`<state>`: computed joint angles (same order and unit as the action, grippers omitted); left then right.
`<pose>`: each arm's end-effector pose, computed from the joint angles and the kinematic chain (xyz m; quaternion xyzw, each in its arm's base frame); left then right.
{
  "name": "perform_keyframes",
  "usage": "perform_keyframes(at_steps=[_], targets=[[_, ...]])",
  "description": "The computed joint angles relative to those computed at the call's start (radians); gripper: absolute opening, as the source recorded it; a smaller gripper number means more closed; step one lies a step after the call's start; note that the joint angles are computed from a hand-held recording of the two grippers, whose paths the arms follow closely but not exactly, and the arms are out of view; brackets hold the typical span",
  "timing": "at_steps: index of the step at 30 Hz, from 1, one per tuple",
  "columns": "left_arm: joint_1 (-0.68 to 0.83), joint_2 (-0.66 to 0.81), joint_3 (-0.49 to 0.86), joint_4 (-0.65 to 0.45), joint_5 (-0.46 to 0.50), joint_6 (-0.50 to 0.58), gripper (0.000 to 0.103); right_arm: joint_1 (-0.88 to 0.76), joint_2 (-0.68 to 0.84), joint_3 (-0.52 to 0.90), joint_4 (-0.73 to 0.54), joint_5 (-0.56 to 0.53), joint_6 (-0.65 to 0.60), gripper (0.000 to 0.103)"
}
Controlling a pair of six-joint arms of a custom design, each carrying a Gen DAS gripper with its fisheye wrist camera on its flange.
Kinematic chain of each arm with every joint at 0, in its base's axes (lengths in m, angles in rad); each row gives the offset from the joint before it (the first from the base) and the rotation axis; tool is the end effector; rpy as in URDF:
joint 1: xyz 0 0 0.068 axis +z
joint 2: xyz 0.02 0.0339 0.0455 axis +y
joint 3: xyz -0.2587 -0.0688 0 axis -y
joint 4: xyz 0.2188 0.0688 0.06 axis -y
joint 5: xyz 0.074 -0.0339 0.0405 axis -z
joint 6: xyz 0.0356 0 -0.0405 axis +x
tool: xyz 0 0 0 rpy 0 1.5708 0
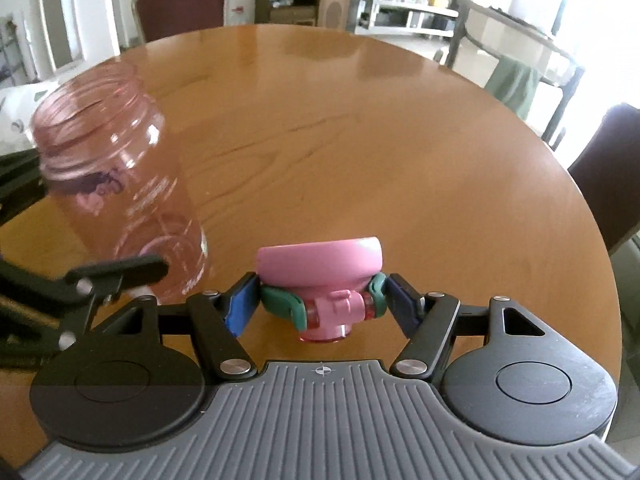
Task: Unscrew bottle cap and pour
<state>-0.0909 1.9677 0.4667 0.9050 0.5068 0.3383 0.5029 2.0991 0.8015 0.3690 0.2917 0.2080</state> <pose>0.2794 -0.0428 0.0790 0.2969 0.8107 -0.1639 0.4772 0.2958 0.1510 0.0559 -0.0926 0.9354 -0.0206 0.3407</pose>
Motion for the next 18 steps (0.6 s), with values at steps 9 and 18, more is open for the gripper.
perform_keyframes(at_steps=[9,18], targets=[[0.0,0.004,0.003,0.0,-0.001,0.005,0.071,-0.037,0.029,-0.015,0.085,-0.081,-0.032,0.07],[0.031,-0.021,0.041,-0.078,0.026,0.029,0.071,-0.011,0.032,-0.011,0.064,-0.077,-0.047,0.07]])
